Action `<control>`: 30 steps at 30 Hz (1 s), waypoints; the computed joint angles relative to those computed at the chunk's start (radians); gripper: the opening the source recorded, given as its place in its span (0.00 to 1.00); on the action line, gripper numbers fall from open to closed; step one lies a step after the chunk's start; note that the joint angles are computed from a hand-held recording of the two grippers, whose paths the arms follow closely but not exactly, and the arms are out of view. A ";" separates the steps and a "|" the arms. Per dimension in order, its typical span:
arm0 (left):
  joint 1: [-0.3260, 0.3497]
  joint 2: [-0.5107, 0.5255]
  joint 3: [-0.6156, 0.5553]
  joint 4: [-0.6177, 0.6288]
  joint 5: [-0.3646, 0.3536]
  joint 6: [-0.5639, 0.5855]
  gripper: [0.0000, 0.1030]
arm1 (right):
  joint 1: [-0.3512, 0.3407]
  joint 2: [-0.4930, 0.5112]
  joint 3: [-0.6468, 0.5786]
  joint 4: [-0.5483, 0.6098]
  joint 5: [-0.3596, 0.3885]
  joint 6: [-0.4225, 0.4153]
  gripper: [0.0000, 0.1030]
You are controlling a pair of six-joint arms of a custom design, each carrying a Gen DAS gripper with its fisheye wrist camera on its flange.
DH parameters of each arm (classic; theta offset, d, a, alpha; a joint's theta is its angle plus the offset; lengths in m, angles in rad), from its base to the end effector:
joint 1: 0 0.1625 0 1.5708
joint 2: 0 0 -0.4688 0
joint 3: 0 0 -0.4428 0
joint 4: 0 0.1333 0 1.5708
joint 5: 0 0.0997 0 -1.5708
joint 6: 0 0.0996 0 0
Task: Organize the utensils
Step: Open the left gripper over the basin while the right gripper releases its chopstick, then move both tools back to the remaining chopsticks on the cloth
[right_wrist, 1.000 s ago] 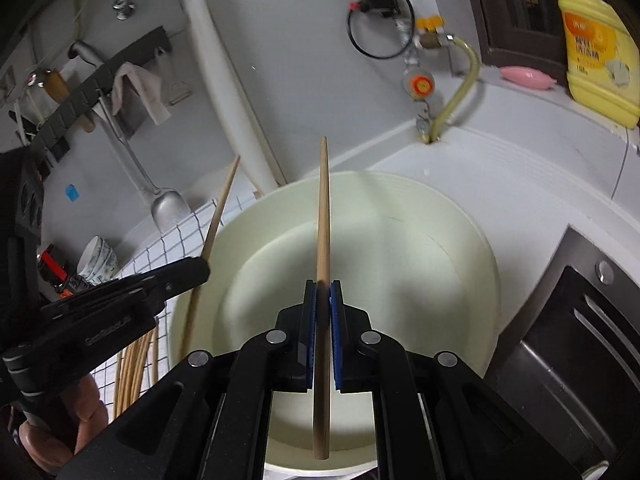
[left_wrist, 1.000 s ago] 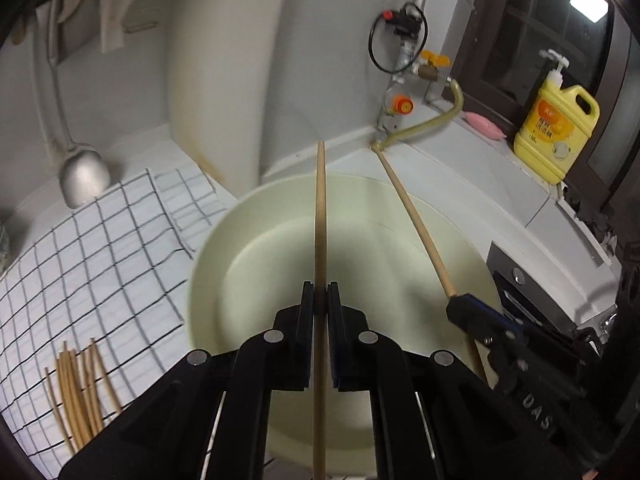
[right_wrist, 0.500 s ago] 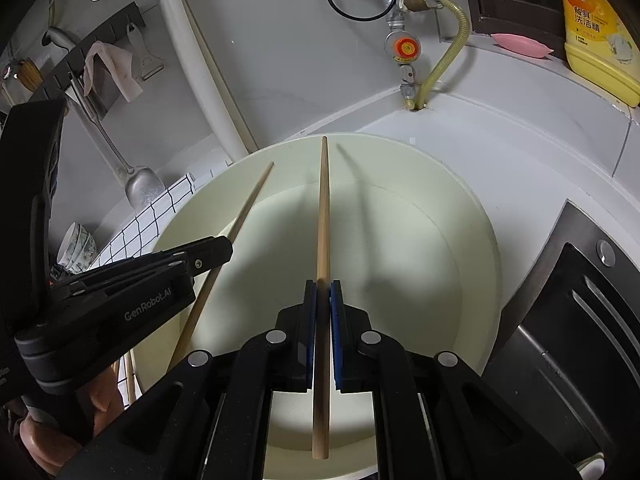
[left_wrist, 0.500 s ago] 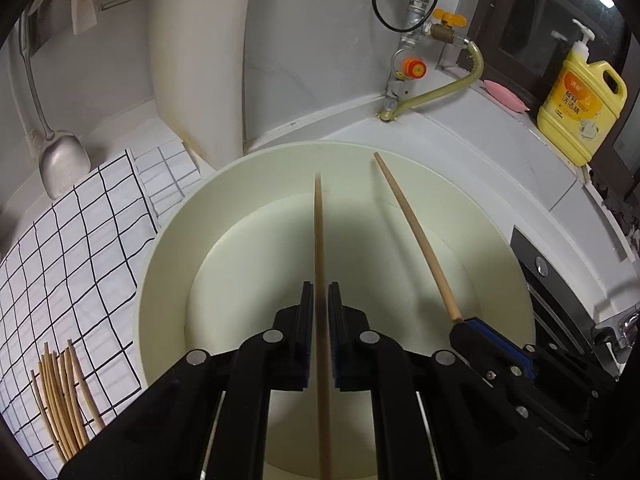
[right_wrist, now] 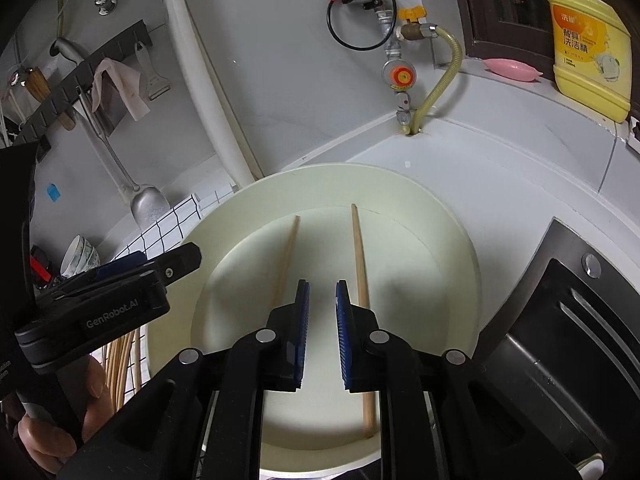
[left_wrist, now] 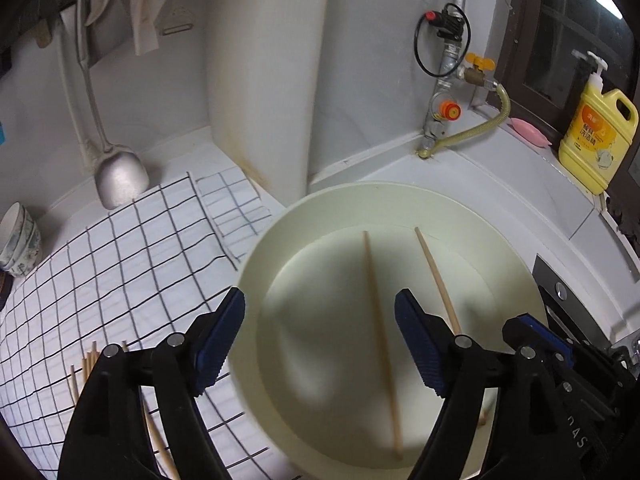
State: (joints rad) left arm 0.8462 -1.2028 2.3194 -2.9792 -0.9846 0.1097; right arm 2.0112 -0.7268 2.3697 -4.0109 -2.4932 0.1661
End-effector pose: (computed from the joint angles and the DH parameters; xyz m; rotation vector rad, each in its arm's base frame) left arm -0.1786 -0.4860 0.1512 0.9500 2.4288 -0.6029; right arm 0.2326 -0.3670 0.0617 -0.1556 -2.2468 1.2131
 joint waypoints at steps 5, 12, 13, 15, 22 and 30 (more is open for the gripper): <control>-0.006 -0.051 0.031 -0.021 0.036 0.020 0.74 | 0.016 0.009 -0.013 0.006 0.001 -0.016 0.16; 0.021 -0.130 0.079 -0.064 0.094 0.055 0.76 | 0.043 0.037 -0.049 0.042 0.010 -0.034 0.22; 0.026 -0.138 0.085 -0.072 0.107 0.060 0.76 | 0.047 0.042 -0.055 0.049 0.012 -0.036 0.22; 0.040 -0.160 0.096 -0.085 0.127 0.076 0.76 | 0.059 0.054 -0.070 0.062 0.015 -0.043 0.23; 0.088 -0.260 0.124 -0.061 0.146 0.098 0.84 | 0.107 0.111 -0.137 0.114 0.027 -0.082 0.32; 0.161 -0.410 0.154 0.000 0.193 0.129 0.92 | 0.174 0.173 -0.204 0.152 0.063 -0.123 0.42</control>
